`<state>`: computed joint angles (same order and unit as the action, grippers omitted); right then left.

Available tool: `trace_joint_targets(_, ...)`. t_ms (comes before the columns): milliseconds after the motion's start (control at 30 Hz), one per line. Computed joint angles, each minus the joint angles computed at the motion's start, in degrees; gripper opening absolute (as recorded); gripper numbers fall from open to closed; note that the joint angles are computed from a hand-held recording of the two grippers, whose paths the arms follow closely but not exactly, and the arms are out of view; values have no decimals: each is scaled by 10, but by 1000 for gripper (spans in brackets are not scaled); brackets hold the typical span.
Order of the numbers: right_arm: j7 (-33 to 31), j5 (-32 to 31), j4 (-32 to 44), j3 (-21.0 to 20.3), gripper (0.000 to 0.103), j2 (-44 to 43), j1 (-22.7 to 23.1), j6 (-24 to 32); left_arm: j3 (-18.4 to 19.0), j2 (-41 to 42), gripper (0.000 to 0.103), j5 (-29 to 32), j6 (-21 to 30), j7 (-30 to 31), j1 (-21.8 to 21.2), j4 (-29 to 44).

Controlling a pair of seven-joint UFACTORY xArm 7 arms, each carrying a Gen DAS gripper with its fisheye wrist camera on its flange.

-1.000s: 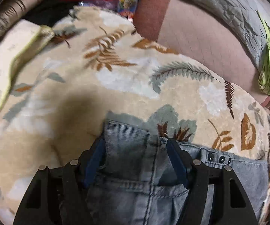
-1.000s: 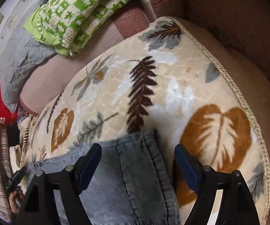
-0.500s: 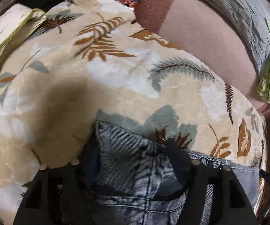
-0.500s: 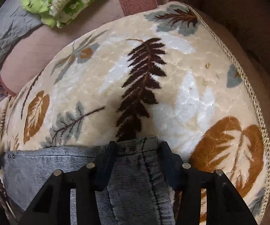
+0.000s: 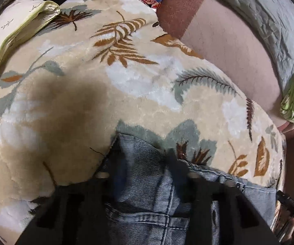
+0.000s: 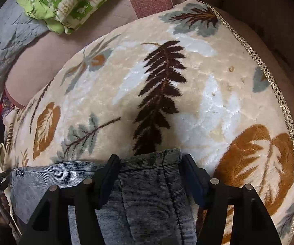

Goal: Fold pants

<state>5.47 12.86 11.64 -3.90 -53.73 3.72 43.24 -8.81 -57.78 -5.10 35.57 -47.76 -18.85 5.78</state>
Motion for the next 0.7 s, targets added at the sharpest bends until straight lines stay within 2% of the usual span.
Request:
trace_joint_targets(100,-2,-6,-2,1,63,-14,-4,11,-11,24,10,15,12,1,12,16)
trace_joint_targets(133,-2,-10,0,3,59,-5,-6,14,-8,29,10,14,9,1,13,17)
trace_joint_targets(233,-1,-13,0,7,59,6,-6,3,-5,40,11,15,6,5,14,20)
trace_joint_targets(267,0,-16,1,12,56,10,-5,-1,-10,43,11,18,7,3,16,24)
trace_joint_targets(300,2,-23,3,19,51,14,-5,-2,-13,48,9,22,13,3,17,29)
trace_joint_targets(333,5,-29,4,25,36,17,-6,-2,-22,59,2,31,15,3,22,38)
trace_joint_targets(367,8,-33,6,27,23,15,-6,-1,-25,59,2,36,18,1,24,40)
trace_joint_targets(400,3,-28,6,18,21,9,-1,3,-25,54,2,37,16,-1,24,39)
trace_joint_targets(500,9,-36,5,27,19,-23,-1,17,-30,-5,2,46,35,-12,26,31)
trace_joint_targets(700,31,-41,18,30,19,-122,-1,61,-29,-169,2,48,133,-10,11,42)
